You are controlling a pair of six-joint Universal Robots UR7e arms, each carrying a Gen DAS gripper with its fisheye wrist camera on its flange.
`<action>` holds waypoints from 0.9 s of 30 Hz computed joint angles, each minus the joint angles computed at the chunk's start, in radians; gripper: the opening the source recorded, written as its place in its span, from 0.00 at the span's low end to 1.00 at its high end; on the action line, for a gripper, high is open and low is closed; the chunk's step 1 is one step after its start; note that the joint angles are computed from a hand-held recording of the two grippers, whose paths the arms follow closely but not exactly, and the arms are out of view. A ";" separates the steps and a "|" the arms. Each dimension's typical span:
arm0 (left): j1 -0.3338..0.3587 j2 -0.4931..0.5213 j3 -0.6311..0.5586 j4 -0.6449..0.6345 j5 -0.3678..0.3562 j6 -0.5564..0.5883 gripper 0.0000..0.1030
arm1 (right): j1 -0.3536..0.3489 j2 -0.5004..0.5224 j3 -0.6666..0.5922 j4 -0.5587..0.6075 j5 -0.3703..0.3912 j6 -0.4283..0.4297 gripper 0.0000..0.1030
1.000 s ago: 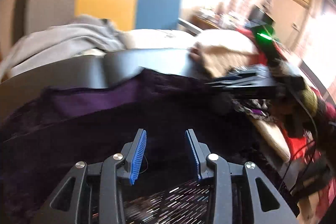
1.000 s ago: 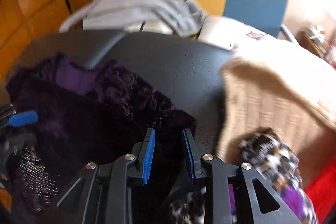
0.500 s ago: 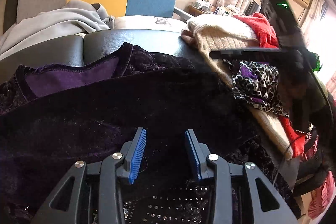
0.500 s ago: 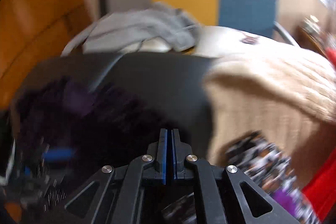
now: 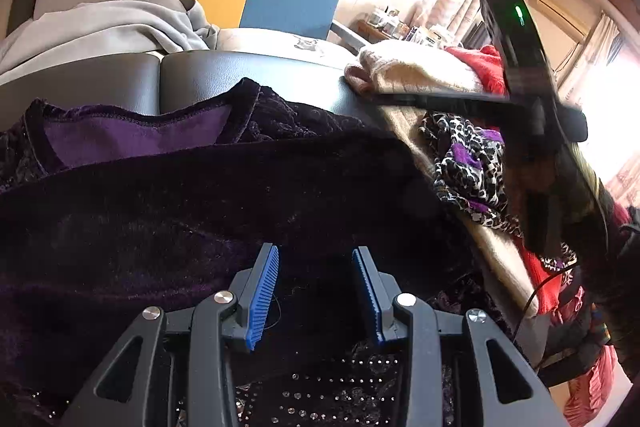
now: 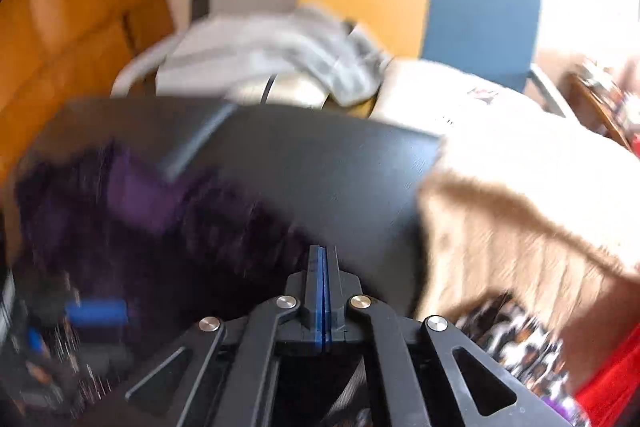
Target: Fold clothes
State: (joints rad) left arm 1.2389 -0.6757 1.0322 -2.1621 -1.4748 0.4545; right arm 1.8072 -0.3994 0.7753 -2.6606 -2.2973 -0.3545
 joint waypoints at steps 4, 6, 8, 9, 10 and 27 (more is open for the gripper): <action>-0.005 -0.002 0.011 -0.018 0.015 0.010 0.37 | 0.000 0.017 -0.036 -0.007 -0.043 0.023 0.03; -0.004 -0.001 0.009 -0.017 0.011 0.007 0.37 | 0.005 -0.040 0.068 -0.028 0.006 0.047 0.03; -0.001 0.001 0.005 -0.015 0.003 0.003 0.37 | 0.011 -0.094 0.171 -0.017 0.058 0.069 0.03; 0.000 0.002 0.003 -0.013 0.001 0.000 0.37 | 0.012 -0.106 0.207 -0.012 0.068 0.078 0.03; 0.000 0.002 0.002 -0.013 0.000 0.000 0.37 | 0.010 -0.110 0.232 -0.017 0.065 0.093 0.09; 0.074 -0.208 0.108 -0.130 -0.008 -0.219 0.40 | 0.075 -0.002 0.296 -0.249 0.041 0.172 0.62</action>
